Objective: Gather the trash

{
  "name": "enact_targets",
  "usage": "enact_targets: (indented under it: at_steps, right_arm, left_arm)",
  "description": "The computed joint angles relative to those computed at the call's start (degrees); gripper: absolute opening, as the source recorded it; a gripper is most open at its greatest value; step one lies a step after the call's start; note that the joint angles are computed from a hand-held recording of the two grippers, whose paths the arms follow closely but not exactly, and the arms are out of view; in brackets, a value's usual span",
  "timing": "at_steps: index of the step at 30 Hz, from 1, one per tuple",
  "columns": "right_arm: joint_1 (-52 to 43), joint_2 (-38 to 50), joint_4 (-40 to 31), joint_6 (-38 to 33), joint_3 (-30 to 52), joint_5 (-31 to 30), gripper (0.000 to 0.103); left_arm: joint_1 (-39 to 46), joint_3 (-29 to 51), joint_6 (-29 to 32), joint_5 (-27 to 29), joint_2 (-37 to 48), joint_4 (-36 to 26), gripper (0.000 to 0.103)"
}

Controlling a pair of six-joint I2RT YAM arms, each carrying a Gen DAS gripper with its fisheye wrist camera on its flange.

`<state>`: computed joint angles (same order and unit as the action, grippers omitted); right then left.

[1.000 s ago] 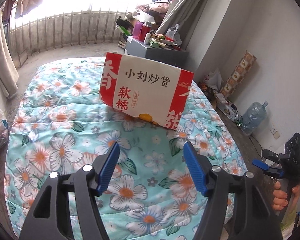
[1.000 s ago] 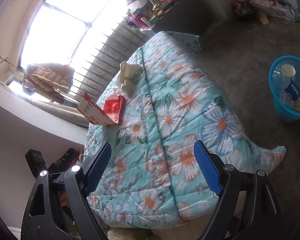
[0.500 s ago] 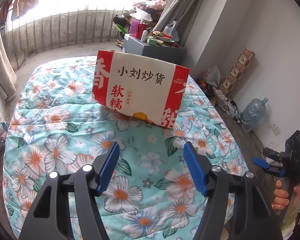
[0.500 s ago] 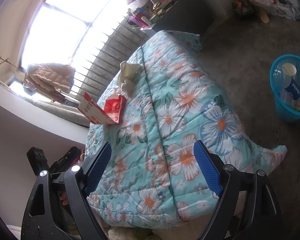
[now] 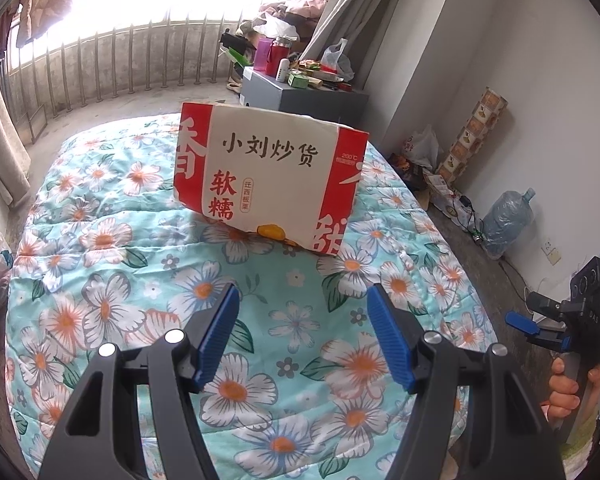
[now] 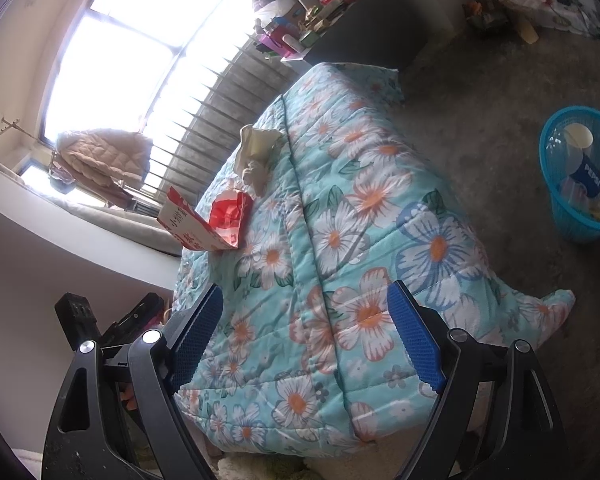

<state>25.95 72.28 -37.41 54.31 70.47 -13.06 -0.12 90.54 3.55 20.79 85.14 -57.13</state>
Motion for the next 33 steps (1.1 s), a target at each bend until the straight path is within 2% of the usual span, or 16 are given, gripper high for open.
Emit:
enact_targets:
  at_steps: [33]
  right_arm:
    - [0.8,0.2,1.0,0.9,-0.3,0.4,0.08]
  left_arm:
    - [-0.4,0.0,-0.2,-0.4,-0.2,-0.1,0.064]
